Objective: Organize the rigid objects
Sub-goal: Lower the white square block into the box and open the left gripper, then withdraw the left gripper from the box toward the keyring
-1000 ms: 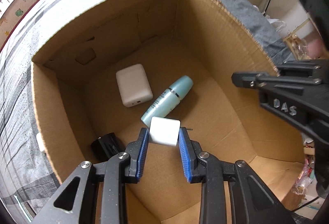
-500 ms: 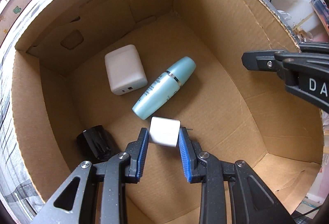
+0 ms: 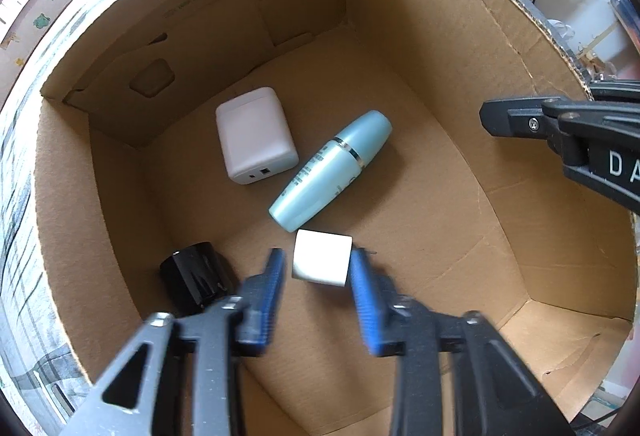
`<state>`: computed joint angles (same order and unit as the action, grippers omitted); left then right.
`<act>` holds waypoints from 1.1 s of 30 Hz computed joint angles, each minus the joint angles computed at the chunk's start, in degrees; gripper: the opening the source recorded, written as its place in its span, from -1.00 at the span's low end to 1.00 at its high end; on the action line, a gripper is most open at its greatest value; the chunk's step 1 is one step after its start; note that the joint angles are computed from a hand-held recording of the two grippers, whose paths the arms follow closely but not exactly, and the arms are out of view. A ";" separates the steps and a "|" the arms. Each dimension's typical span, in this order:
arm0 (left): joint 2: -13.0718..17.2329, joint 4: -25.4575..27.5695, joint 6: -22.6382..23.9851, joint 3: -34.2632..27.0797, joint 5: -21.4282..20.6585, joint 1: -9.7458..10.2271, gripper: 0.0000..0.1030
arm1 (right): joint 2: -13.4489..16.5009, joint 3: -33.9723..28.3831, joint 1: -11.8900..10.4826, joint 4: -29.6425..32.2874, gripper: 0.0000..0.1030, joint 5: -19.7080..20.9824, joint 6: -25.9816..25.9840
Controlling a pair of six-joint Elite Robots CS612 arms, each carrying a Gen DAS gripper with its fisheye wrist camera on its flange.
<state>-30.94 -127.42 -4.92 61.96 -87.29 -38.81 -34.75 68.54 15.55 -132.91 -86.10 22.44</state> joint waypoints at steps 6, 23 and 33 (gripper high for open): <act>-1.06 -3.70 1.95 1.68 -1.51 -0.46 1.00 | -0.06 -0.05 0.06 -0.04 -0.87 -0.03 0.23; -4.31 -5.56 -0.22 3.75 -1.09 -0.32 1.00 | -0.04 0.09 -0.03 -0.23 -0.87 -0.08 0.38; -7.58 -8.44 -1.85 6.97 -0.72 1.90 1.00 | -0.05 0.11 -0.04 -0.21 -0.87 -0.08 0.29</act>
<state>-38.52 -135.86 -6.77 68.93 -88.01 -36.91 -34.80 68.65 15.50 -133.11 -86.18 22.74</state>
